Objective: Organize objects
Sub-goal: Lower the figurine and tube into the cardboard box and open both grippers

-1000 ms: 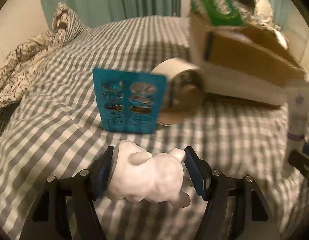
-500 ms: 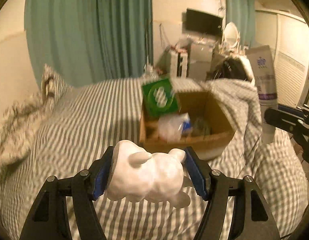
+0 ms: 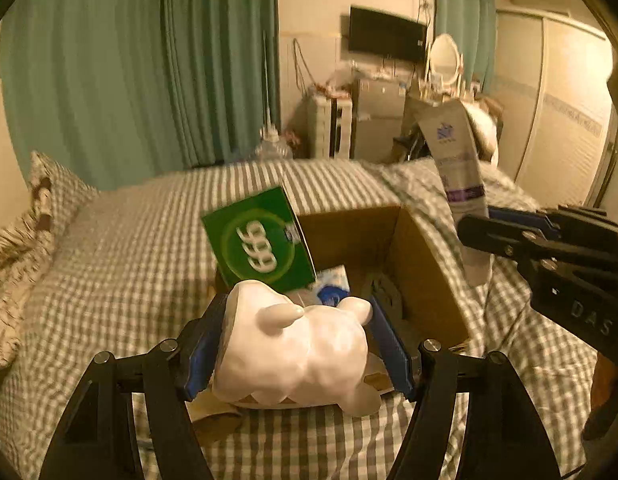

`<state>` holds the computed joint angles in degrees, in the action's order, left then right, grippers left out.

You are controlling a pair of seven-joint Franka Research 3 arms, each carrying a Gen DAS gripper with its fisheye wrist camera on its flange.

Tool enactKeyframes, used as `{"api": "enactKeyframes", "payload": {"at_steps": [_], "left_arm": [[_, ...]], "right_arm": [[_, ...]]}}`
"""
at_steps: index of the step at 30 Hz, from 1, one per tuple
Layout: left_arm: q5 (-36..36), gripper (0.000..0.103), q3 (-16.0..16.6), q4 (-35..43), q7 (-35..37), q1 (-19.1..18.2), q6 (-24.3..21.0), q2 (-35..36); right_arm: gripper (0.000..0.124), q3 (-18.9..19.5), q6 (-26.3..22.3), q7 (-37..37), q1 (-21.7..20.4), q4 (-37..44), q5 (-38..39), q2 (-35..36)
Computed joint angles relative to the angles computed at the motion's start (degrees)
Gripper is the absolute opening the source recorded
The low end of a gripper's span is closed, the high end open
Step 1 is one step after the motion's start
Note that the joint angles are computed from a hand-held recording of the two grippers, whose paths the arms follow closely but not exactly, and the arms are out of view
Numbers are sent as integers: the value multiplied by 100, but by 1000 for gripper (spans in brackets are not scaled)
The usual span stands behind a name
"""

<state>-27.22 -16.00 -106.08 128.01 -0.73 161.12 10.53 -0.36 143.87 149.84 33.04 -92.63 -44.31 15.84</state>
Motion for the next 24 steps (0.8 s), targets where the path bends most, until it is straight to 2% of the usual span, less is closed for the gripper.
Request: {"api": "enactKeyframes", "payload": {"at_steps": [2,6,9,12,13,14,15,16,17,19,21,24], "left_arm": [[312,71,67,121,-302,-102,-31,216],[331,71,-153,99,-191,-22,99,389],[451,71,-237,0,-192,-30,390,450],[643,72,-300,-9,-287,0,423,529],[700,73,-309,-23,-336,7,405,533],[858,75,-247,21,-504,-62,380,577],[940,78,-232,-36,-604,-67,383,535],[923,87,-279,-85,-591,-12,393,494],[857,94,-337,-144,-539,60,405,432],[564,98,-467,-343,-367,214,496,236],[295,98,-478,-481,-201,286,435,14],[-9,99,-316,-736,-49,209,499,-347]], "right_arm": [[19,15,136,-292,-145,159,287,279],[19,-134,272,-653,-133,451,610,707],[19,-262,493,-744,-124,483,842,848],[21,-509,619,-441,41,386,775,829],[24,-549,629,-383,70,364,740,815],[39,-610,641,-255,125,313,647,773],[61,-668,637,-92,181,261,530,720],[71,-758,632,200,269,180,322,635],[71,-775,638,380,285,130,185,571],[72,-709,593,591,266,32,30,404],[73,-635,437,838,274,-67,-201,212],[75,-453,224,1110,256,-225,-507,-94]]}}
